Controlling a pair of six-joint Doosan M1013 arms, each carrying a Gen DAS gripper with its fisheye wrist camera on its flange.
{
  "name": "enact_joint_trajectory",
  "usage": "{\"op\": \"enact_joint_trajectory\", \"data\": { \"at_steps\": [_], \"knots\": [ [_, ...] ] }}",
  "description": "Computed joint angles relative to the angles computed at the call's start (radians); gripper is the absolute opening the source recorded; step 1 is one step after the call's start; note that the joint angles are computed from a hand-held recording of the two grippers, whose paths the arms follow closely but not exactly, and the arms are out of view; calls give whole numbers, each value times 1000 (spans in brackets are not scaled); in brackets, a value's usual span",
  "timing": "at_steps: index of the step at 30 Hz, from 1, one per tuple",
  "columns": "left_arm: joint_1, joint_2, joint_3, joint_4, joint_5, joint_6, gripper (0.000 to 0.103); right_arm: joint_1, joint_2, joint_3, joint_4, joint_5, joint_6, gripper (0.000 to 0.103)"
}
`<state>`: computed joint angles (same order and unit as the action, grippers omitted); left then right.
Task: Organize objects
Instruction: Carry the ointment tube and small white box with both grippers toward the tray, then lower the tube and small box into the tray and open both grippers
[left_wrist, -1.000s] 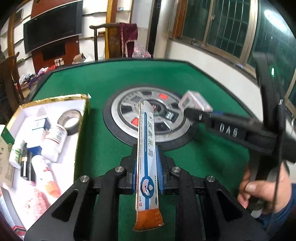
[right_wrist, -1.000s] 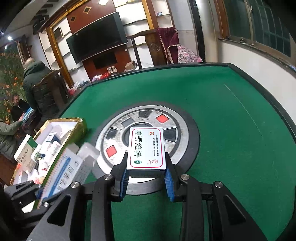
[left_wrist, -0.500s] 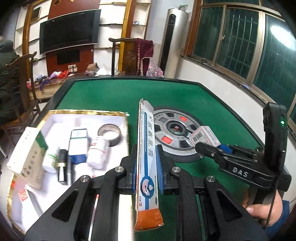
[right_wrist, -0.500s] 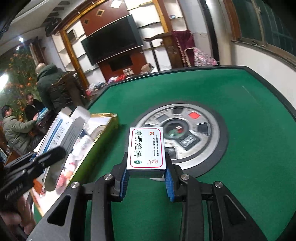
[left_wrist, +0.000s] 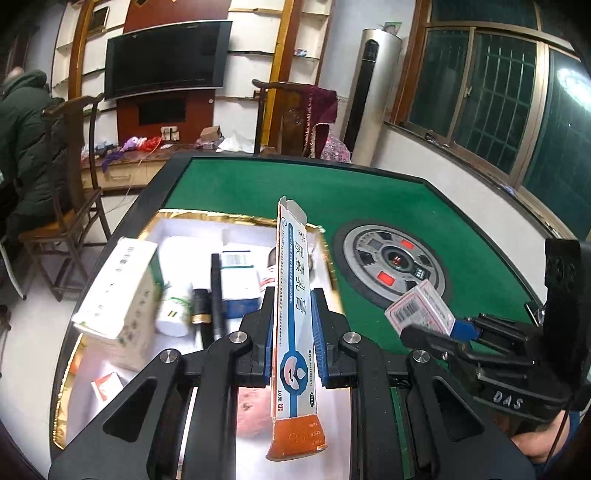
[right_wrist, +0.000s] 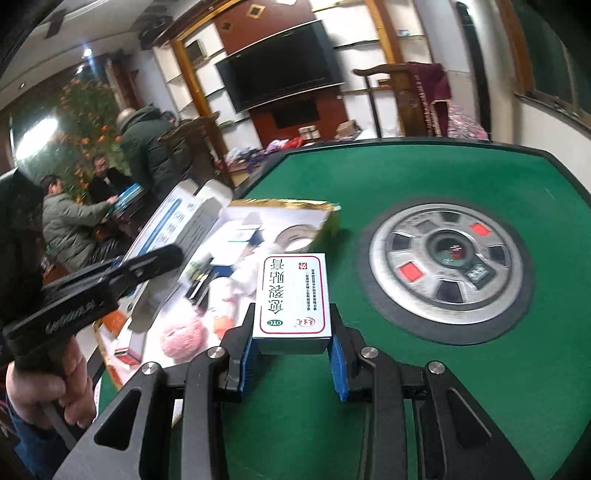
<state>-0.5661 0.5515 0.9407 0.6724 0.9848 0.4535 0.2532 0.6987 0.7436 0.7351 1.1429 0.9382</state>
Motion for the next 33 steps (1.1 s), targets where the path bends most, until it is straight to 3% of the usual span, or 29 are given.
{"op": "enact_joint_trajectory", "data": {
  "at_steps": [14,22,33],
  "knots": [
    [24,-57,110,-60,9,-6,17,64,-41,81,10,67,-126,33],
    [39,-61,132,-118,43,3,17,107,-46,104,-45,102,-143,33],
    [42,-49,123,-154,78,42,17,120,-42,108,-87,99,-133,33]
  ]
}}
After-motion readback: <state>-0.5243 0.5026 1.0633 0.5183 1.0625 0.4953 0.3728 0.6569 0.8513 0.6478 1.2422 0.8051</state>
